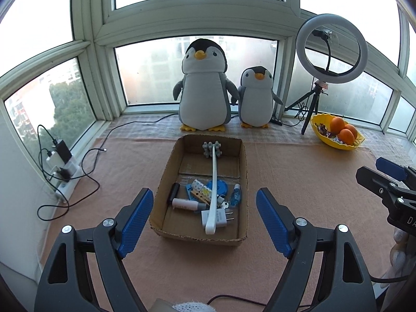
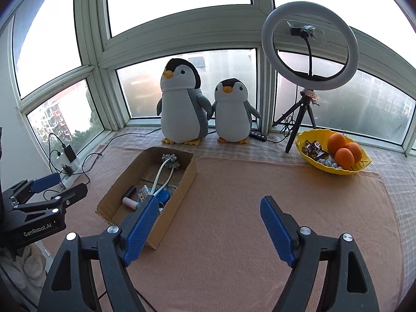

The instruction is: Organize rigid objects

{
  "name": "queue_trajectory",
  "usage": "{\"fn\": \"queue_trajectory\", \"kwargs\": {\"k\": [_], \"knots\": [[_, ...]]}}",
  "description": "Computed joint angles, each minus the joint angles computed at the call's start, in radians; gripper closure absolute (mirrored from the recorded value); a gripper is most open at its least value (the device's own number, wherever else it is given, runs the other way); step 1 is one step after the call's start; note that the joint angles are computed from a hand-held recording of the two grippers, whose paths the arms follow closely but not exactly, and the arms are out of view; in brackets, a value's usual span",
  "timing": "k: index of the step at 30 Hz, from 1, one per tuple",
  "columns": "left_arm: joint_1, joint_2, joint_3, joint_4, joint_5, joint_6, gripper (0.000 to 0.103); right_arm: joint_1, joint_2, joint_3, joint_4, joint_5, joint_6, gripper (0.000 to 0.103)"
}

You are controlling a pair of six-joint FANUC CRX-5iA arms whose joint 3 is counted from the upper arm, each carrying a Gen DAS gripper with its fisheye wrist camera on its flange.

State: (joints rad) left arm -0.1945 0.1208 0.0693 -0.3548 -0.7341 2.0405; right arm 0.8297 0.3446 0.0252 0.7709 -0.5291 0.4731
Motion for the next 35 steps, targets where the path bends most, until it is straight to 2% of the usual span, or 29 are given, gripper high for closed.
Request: {"fn": "queue_trajectory", "kwargs": {"k": [35], "knots": [[0.013,0.003,-0.016,0.024,0.02,-0.003,0.021,0.006,0.028,0.042,-0.069,-0.039,0.049,0.025]]}}
